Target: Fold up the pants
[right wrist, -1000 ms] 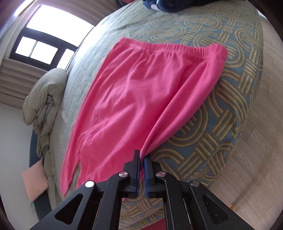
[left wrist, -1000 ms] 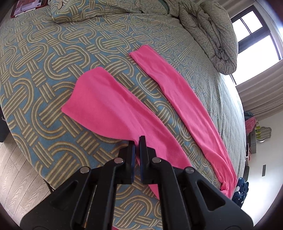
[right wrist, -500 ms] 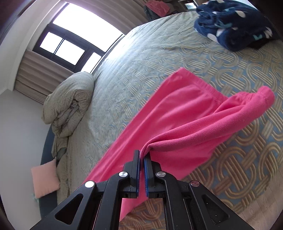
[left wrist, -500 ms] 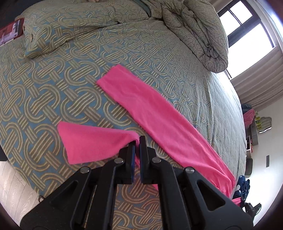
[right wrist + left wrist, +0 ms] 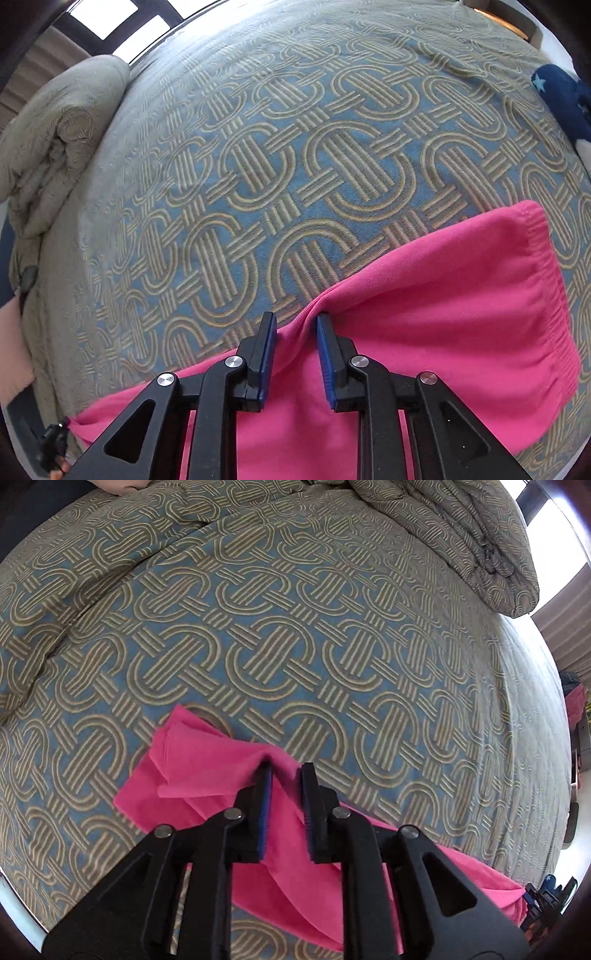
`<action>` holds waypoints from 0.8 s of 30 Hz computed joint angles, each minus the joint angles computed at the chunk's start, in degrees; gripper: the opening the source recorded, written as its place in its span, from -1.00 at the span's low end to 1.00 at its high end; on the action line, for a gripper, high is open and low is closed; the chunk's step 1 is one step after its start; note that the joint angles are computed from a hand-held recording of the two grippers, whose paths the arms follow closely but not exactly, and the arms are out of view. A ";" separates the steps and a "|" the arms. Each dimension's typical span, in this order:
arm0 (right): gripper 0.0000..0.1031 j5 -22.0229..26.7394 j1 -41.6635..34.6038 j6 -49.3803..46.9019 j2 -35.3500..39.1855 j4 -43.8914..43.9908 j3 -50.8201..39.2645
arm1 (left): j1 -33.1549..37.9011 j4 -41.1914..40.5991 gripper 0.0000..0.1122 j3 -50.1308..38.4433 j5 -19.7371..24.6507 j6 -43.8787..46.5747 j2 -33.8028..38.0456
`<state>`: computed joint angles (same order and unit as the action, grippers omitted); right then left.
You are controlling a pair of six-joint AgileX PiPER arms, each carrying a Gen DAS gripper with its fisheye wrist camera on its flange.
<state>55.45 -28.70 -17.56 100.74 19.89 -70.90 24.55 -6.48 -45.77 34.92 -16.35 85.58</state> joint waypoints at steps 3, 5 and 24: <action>-0.31 0.24 -2.10 -4.17 -2.35 -1.14 -0.82 | -0.51 6.23 -0.34 -0.92 0.13 -4.21 1.21; -0.11 -0.30 -5.24 -6.84 -4.76 -1.40 -1.27 | -0.75 11.84 -0.23 -0.72 0.02 -8.46 0.58; 0.29 13.02 -41.18 -29.64 0.07 9.87 2.38 | -13.66 6.84 0.05 17.38 16.03 -8.86 -37.90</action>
